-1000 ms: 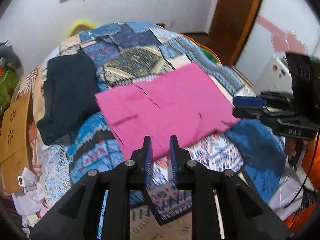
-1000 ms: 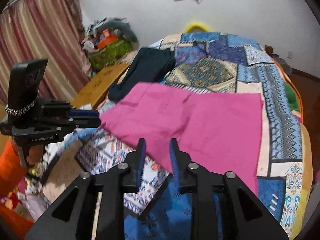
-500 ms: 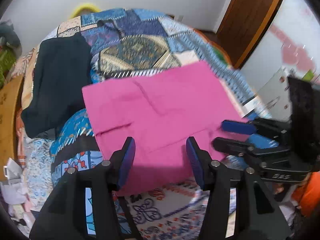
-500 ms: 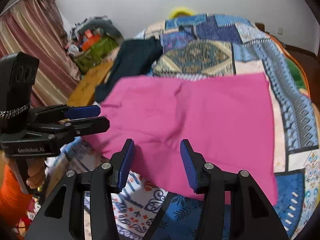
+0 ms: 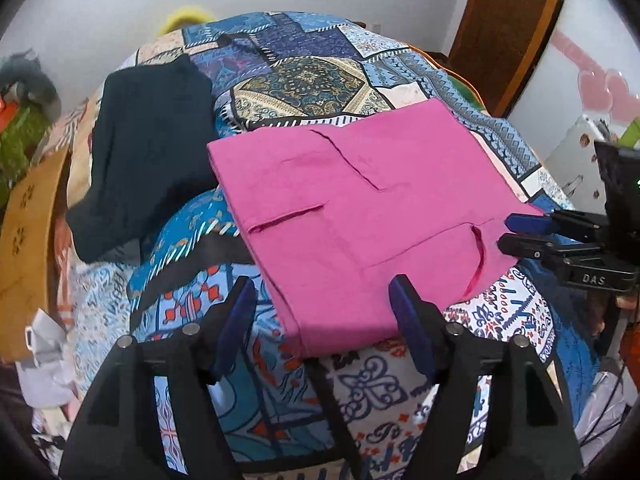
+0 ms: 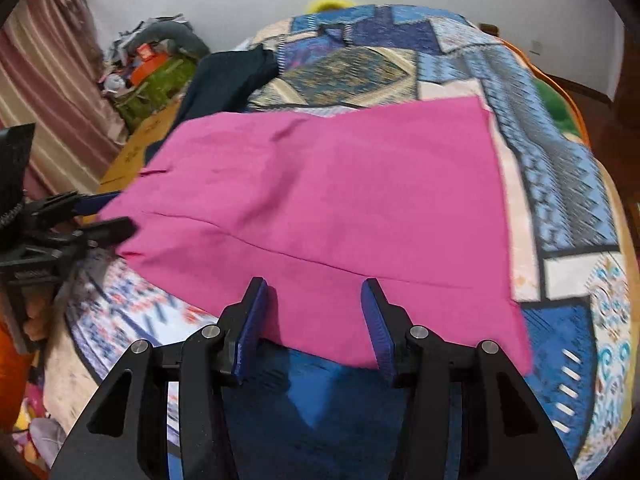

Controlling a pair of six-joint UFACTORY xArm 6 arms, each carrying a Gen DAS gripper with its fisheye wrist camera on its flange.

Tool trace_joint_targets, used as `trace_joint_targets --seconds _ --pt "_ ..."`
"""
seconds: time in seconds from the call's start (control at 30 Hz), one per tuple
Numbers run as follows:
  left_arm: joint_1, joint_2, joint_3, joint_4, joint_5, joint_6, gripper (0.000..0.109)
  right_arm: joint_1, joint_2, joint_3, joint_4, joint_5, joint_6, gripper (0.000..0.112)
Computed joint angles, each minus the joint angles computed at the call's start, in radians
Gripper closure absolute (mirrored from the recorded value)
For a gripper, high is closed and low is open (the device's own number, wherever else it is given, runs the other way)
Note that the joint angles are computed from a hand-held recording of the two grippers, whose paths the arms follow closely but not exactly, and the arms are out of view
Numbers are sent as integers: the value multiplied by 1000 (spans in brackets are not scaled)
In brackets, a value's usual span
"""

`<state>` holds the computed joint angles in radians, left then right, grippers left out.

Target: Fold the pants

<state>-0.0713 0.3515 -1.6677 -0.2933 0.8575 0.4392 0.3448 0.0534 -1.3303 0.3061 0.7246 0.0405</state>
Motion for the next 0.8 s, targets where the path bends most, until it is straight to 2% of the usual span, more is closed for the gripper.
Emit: trace_joint_targets --seconds 0.23,0.37,0.5,0.63,0.8 --pt "7 -31 36 -12 -5 3 37 -61 -56 56 -90 54 49 68" --pt "14 -33 38 -32 7 5 37 -71 -89 94 -118 50 61 68" --pt "22 -11 -18 -20 59 -25 38 -80 -93 84 -116 78 55 68" --pt "28 -1 -62 24 34 -57 39 -89 -91 49 -129 103 51 68" --pt "58 112 -256 19 83 -122 39 -104 -88 7 -125 69 25 64"
